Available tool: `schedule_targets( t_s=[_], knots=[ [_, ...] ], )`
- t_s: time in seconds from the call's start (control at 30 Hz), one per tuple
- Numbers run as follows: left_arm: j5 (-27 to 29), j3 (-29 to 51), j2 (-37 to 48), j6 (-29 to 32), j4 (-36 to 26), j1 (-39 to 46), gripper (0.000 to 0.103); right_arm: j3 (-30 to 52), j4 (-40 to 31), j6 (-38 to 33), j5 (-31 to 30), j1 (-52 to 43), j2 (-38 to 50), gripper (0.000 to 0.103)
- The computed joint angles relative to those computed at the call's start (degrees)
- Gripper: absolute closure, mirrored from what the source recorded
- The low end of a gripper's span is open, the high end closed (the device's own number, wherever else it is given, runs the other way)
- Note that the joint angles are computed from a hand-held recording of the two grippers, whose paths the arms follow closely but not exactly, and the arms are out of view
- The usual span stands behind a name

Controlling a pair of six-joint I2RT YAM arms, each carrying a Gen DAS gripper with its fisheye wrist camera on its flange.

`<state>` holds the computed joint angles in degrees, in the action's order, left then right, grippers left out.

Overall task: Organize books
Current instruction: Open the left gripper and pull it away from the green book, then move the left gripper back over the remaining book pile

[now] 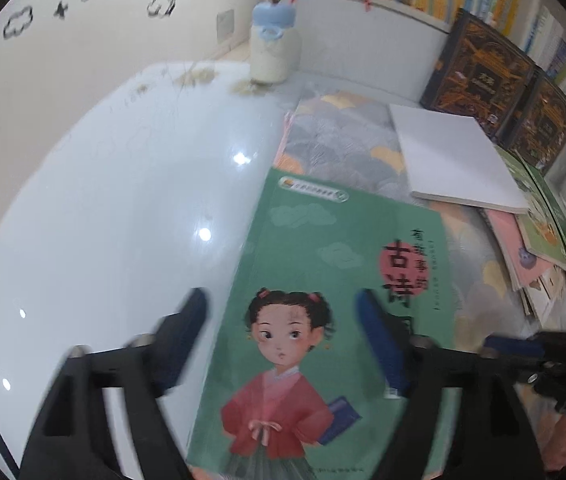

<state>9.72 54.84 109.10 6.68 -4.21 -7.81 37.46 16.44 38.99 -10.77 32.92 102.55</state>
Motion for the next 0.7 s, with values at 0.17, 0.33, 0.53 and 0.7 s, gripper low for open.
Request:
schedule_targets(
  t_s=[0.17,0.33,0.53,0.7],
  knots=[
    [4.4,-3.8,-5.7,-2.6,-1.9,-5.3,0.009,-9.2,-8.6,0.5,12.8,2.4,-16.0,0.015],
    [0.0,-4.6,-5.1,-10.3,-0.8,-17.1,0.006,-19.4,-20.2,0.5,25.0,-2.9,-31.0,0.011],
    [-11.3,0.3,5.3,-16.6,-2.0,-32.6,0.002,-28.8,-12.6,-7.1,29.9,-17.4,-33.9,0.012],
    [-15.0,-2.5,6.9,-18.8,5.8,-35.2,0.000,-29.3,-5.3,-13.1,21.4,-25.7,-28.0,0.009]
  ],
)
